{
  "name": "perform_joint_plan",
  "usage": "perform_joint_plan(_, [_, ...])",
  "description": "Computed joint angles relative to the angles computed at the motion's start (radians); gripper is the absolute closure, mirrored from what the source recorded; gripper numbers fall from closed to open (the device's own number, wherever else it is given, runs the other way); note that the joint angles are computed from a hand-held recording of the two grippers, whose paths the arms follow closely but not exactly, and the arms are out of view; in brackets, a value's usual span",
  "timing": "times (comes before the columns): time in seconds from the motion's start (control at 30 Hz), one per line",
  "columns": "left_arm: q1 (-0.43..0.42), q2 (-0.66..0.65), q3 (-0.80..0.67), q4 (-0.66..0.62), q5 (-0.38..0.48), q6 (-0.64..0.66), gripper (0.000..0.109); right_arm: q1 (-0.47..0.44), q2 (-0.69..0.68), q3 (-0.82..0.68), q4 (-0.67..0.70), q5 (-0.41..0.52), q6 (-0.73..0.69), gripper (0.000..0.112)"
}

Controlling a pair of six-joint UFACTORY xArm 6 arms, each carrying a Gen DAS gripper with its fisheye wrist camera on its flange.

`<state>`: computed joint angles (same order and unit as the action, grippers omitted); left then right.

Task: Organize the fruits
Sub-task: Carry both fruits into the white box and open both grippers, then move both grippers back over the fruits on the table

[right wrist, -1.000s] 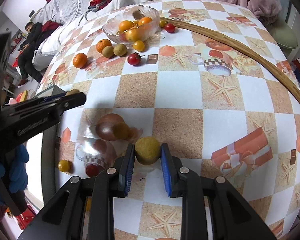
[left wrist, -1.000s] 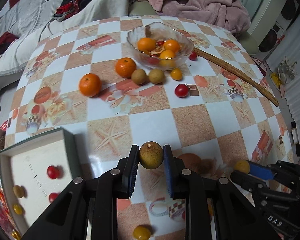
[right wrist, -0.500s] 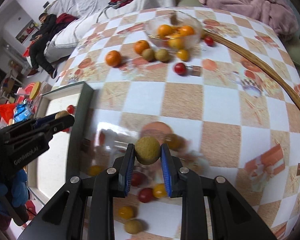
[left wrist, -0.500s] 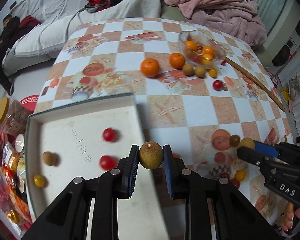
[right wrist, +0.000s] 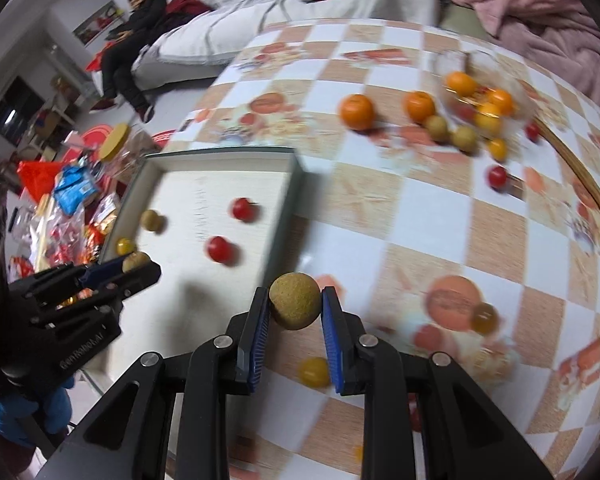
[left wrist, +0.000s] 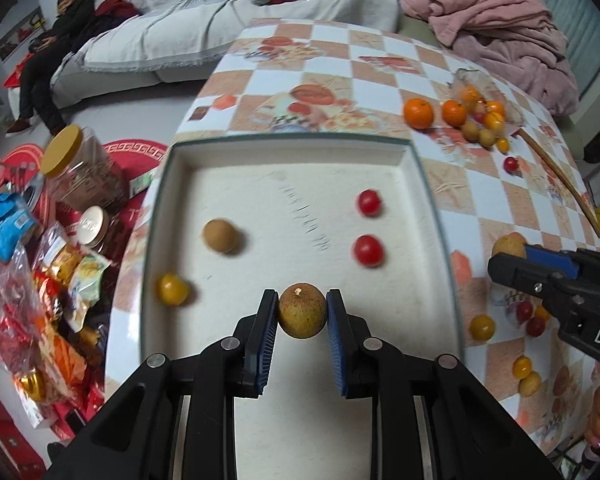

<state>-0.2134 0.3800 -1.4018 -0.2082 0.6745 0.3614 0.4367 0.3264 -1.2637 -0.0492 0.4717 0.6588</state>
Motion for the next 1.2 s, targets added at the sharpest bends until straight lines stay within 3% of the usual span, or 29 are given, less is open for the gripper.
perform_joint_plan(0.33, [0.053, -0.005, 0.055, 0.058, -0.015, -0.039, 0.083, 0.056, 0.169, -0.209, 0.081, 0.093, -0.089, 0.084])
perform_joint_plan(0.9, [0.049, -0.008, 0.097, 0.134, -0.052, -0.034, 0.082, 0.067, 0.277, -0.335, 0.076, 0.204, -0.096, 0.081])
perform_joint_plan(0.97, [0.048, -0.01, 0.103, 0.166, -0.066, -0.052, 0.07, 0.067, 0.279, -0.338, 0.097, 0.2, -0.116, 0.072])
perform_joint_plan(1.0, [0.048, -0.013, 0.108, 0.173, -0.074, -0.056, 0.043, 0.068, 0.281, -0.343, 0.101, 0.2, -0.124, 0.066])
perform_joint_plan(1.03, [0.05, -0.022, 0.123, 0.163, -0.099, -0.048, 0.036, 0.07, 0.293, -0.36, 0.095, 0.206, -0.12, 0.058])
perform_joint_plan(1.2, [0.048, -0.035, 0.138, 0.176, -0.104, -0.027, 0.036, 0.067, 0.264, -0.328, 0.116, 0.152, -0.111, 0.046])
